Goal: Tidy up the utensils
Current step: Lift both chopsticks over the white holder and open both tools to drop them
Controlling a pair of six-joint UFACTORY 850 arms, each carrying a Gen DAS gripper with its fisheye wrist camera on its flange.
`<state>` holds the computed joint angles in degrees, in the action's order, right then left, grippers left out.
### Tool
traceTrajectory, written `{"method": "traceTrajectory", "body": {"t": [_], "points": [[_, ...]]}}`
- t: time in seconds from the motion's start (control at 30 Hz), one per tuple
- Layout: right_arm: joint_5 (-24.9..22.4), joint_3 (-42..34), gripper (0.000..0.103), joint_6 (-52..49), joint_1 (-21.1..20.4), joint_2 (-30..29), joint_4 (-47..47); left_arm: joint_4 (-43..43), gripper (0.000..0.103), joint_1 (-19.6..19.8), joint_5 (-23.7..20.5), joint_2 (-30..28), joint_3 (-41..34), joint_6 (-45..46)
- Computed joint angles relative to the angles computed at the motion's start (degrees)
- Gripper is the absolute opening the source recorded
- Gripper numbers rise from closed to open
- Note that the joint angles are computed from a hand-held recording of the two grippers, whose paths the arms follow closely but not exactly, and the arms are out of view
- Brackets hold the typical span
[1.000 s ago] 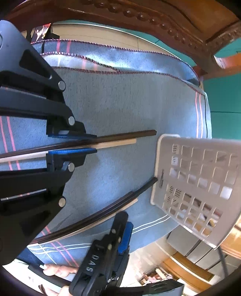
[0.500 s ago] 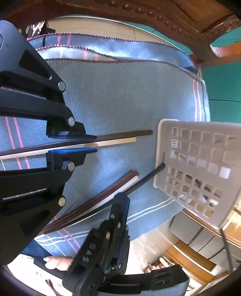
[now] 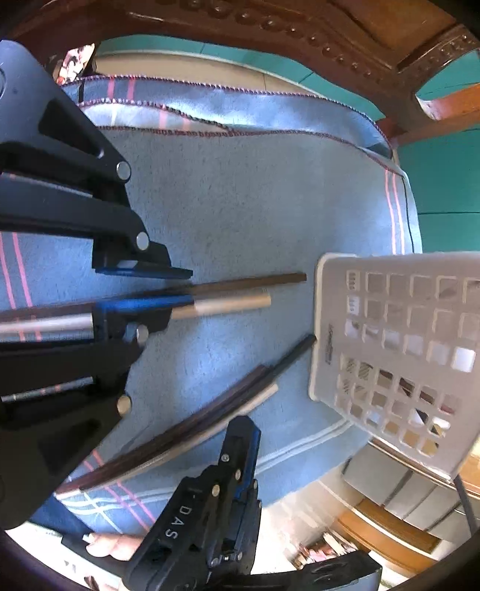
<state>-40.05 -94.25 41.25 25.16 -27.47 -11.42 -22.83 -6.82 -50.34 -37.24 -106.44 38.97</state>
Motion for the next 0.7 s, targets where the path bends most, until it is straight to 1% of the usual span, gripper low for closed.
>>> {"method": "traceTrajectory", "body": {"t": [0.03,0.1,0.2,0.27,0.3,0.43,0.53,0.6,0.63,0.7], "points": [[0.5,0.0,0.012,0.0,-0.1,-0.4,0.0,0.3,0.014,-0.1,0.0,-0.1,-0.1,-0.2],[0.5,-0.3,0.014,-1.1,0.1,-0.8,0.7,2.2,0.014,-0.6,1.5,0.5,0.9,-1.4],[-1.3,-1.0,0.014,1.5,1.5,-1.8,-4.5,2.7,0.014,-0.5,2.2,0.8,1.5,-1.0],[-1.7,-1.5,0.012,2.4,1.7,-2.2,-5.0,3.2,0.014,-0.3,2.4,0.8,1.4,-1.6],[-1.7,-1.6,0.008,2.4,1.6,-2.4,-4.6,3.6,0.012,-0.2,2.5,0.7,1.3,-2.0],[-2.4,-0.2,0.007,2.8,0.6,-1.0,-3.9,3.5,0.011,0.4,0.6,-0.4,-0.9,-2.6],[-3.0,0.8,0.008,4.6,0.0,0.0,-5.2,3.3,0.012,0.5,0.4,-0.6,-1.3,-2.8],[-3.5,0.8,0.013,5.7,-0.1,-0.1,-6.0,4.8,0.020,0.1,0.9,-1.3,-2.2,-4.5],[-3.6,0.5,0.015,6.0,0.1,-0.4,-6.6,5.4,0.020,-0.1,1.1,-1.8,-3.0,-5.2],[-4.0,-0.3,0.025,6.1,0.3,-1.0,-7.3,8.1,0.020,-1.0,2.2,-3.2,-5.1,-7.9]]}}
